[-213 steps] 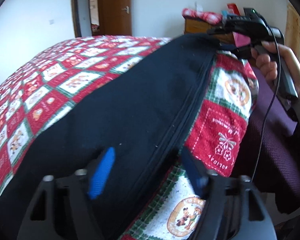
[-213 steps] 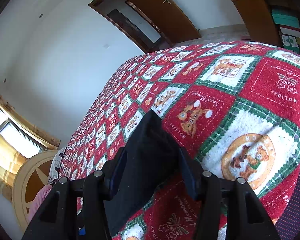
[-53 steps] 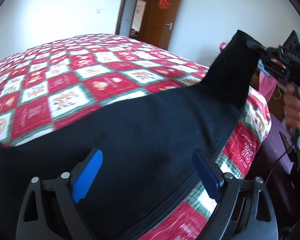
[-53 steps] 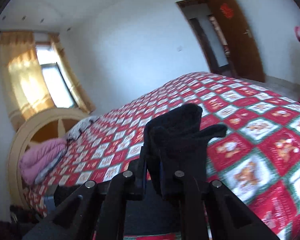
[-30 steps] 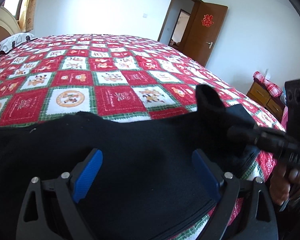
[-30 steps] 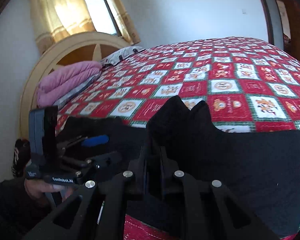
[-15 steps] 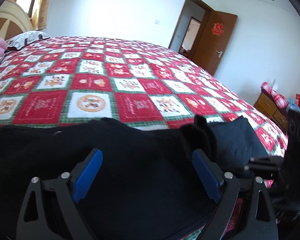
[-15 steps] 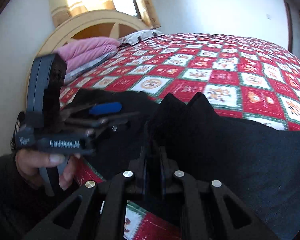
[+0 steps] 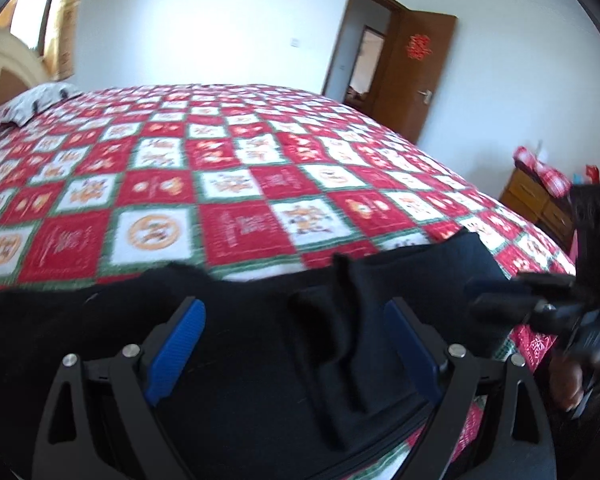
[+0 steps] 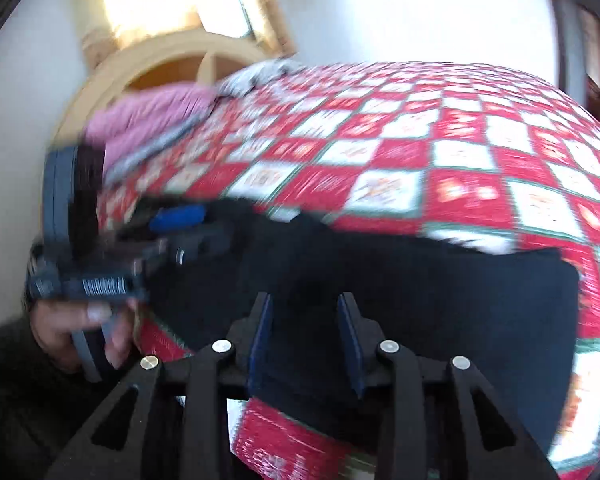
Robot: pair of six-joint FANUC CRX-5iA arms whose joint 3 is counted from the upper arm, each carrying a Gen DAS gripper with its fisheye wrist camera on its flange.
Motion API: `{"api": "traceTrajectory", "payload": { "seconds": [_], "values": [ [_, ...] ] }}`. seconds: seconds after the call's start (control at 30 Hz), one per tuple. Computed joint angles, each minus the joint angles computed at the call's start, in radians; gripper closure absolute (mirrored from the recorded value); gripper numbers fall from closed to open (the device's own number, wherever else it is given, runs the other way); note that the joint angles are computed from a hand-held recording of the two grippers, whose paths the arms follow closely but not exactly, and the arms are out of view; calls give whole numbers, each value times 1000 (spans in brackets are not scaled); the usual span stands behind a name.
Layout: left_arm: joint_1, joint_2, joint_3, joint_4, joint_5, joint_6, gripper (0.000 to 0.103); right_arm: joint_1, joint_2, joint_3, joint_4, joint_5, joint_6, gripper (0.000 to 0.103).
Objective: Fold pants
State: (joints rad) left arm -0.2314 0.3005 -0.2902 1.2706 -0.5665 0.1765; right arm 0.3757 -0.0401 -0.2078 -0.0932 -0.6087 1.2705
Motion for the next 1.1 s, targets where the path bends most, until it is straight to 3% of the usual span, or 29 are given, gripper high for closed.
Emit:
{"api": "traceTrajectory", "payload": {
  "seconds": [0.07, 0.13, 0.2, 0.3, 0.37, 0.5, 0.63, 0.7, 0.83, 0.9, 0.97, 1.1],
  "values": [
    [-10, 12, 26, -49, -8, 34, 10, -41, -33, -7, -63, 14, 23, 65],
    [-23, 17, 41, -97, -3, 61, 15, -34, -61, -70, 83, 69, -116, 64],
    [-42, 14, 49, -154, 23, 86, 28, -43, -68, -120, 223, 96, -292, 64],
    [-64, -10, 19, -179, 62, 95, 32, -94, -68, -105, 145, 76, -316, 64],
    [-66, -17, 0, -155, 62, 88, 35, -88, -84, -146, 223, 95, -400, 64],
    [-65, -10, 9, -223, 66, 153, 49, -74, -83, -159, 212, 108, -378, 64],
    [-80, -64, -52, -108, 123, 54, 49, -35, -71, -147, 184, 101, -266, 64],
    [-67, -88, -81, -53, 126, 11, 40, -7, -70, -140, 165, 98, -173, 64],
    [-32, -84, -91, -22, 144, 50, 25, 83, -63, -158, 232, 100, -79, 64],
    [5, -58, -53, -110, 120, 166, 25, 122, -43, -156, 264, 91, -58, 64],
    [18, -46, -45, -98, 103, 188, 25, 145, -9, -133, 262, 63, -27, 64],
    [26, -38, -43, -95, 96, 201, 25, 186, 31, -147, 391, 64, -103, 64]
  ]
}}
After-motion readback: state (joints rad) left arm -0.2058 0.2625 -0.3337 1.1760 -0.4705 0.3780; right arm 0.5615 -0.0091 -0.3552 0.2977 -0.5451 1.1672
